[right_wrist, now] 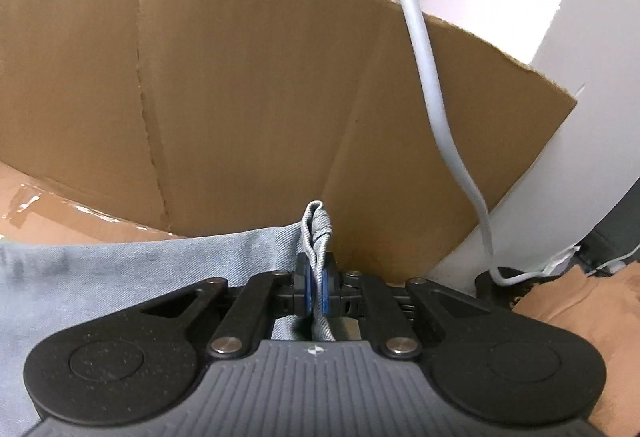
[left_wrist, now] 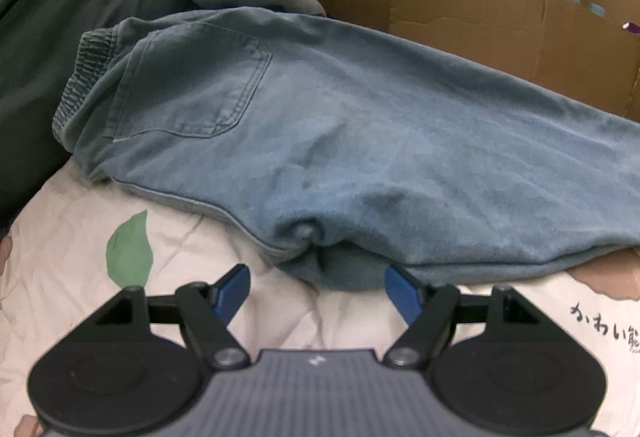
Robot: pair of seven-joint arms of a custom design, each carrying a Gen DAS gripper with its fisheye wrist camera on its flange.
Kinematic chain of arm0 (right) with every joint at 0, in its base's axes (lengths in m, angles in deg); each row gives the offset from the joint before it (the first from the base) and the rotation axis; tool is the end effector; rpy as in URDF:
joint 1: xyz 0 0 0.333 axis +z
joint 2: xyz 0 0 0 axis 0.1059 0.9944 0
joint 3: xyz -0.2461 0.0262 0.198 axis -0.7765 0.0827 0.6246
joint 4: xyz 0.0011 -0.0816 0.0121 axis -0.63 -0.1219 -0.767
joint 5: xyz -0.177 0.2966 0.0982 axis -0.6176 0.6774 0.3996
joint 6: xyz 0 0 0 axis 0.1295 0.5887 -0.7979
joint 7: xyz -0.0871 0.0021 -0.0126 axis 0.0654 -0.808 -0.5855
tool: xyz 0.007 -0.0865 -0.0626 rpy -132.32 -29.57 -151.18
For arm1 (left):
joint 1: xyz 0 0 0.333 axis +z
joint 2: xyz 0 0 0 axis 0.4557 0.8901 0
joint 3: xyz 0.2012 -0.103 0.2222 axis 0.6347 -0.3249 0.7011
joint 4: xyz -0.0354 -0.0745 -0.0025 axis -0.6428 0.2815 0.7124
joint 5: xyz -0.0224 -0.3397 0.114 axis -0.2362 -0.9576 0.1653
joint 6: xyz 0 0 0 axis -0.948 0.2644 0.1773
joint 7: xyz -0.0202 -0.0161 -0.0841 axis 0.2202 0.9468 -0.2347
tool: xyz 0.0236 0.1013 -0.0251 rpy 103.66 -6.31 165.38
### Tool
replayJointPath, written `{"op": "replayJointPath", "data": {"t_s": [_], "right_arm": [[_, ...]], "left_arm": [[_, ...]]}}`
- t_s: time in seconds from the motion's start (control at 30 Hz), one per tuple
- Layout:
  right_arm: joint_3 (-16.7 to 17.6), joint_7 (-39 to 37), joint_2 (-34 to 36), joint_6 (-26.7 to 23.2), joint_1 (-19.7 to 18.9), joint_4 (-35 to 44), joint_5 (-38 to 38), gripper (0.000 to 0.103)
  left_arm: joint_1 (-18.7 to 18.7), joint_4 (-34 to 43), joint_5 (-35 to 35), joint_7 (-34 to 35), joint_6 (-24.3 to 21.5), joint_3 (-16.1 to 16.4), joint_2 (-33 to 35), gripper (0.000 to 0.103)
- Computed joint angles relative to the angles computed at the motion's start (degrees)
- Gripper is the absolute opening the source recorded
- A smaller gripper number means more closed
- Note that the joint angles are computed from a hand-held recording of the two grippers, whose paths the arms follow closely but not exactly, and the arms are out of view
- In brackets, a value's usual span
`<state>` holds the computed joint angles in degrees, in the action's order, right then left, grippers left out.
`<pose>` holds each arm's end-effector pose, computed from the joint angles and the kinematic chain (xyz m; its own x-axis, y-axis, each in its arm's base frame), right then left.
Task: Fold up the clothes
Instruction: 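Lay the hem down on the jeans and open the right gripper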
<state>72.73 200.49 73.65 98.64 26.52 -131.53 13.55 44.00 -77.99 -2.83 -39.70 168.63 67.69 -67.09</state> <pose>0.6472 0.1587 0.4509 -0.4001 -0.8785 0.2611 -0.7348 0.1372 -0.6643 0.4102 -0.0677 0.4519 0.1555 -0.9868 -0.0459 -0.7186 -0.0811 -0.6907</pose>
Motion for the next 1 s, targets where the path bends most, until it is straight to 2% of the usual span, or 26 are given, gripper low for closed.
{"op": "replayJointPath", "data": {"t_s": [0.07, 0.2, 0.4, 0.5, 0.57, 0.63, 0.83, 1.0], "right_arm": [[-0.2, -0.5, 1.2, -1.1, 0.4, 1.6, -0.5, 0.003], [-0.4, -3.1, 4.1, -3.4, 0.9, 5.9, 0.3, 0.003], [-1.6, -7.2, 9.1, -7.3, 2.4, 12.5, 1.6, 0.004], [-1.9, -6.1, 9.3, -4.2, 2.7, 11.1, 1.7, 0.009], [-2.3, -5.0, 8.4, -2.0, 3.5, 9.1, 0.5, 0.028], [-2.2, -4.0, 7.1, 0.0, 3.9, 7.1, -0.3, 0.039], [0.5, -8.9, 1.7, 0.5, 3.6, 2.3, 2.4, 0.042], [2.6, -15.3, -3.1, 3.5, 0.6, -0.6, 6.7, 0.045]], "left_arm": [[-0.5, 0.1, -0.3, 0.5, 0.1, 0.5, 0.3, 0.077], [0.8, 0.4, 1.4, 0.0, 0.0, -0.7, 0.5, 0.077], [-0.2, 1.0, 1.7, -0.2, -0.2, 0.3, 1.1, 0.077], [0.0, 1.0, 2.2, 0.0, 0.8, 0.5, 1.2, 0.077], [0.5, 1.1, 2.3, -0.2, 1.4, 0.3, 1.3, 0.077], [0.5, 1.0, 1.7, -0.2, 1.8, 0.5, 1.3, 0.077], [1.2, 0.7, 0.8, -0.6, 2.8, -0.7, 0.5, 0.077], [1.4, -0.2, -0.3, 0.8, 3.9, -1.8, -1.2, 0.077]]}}
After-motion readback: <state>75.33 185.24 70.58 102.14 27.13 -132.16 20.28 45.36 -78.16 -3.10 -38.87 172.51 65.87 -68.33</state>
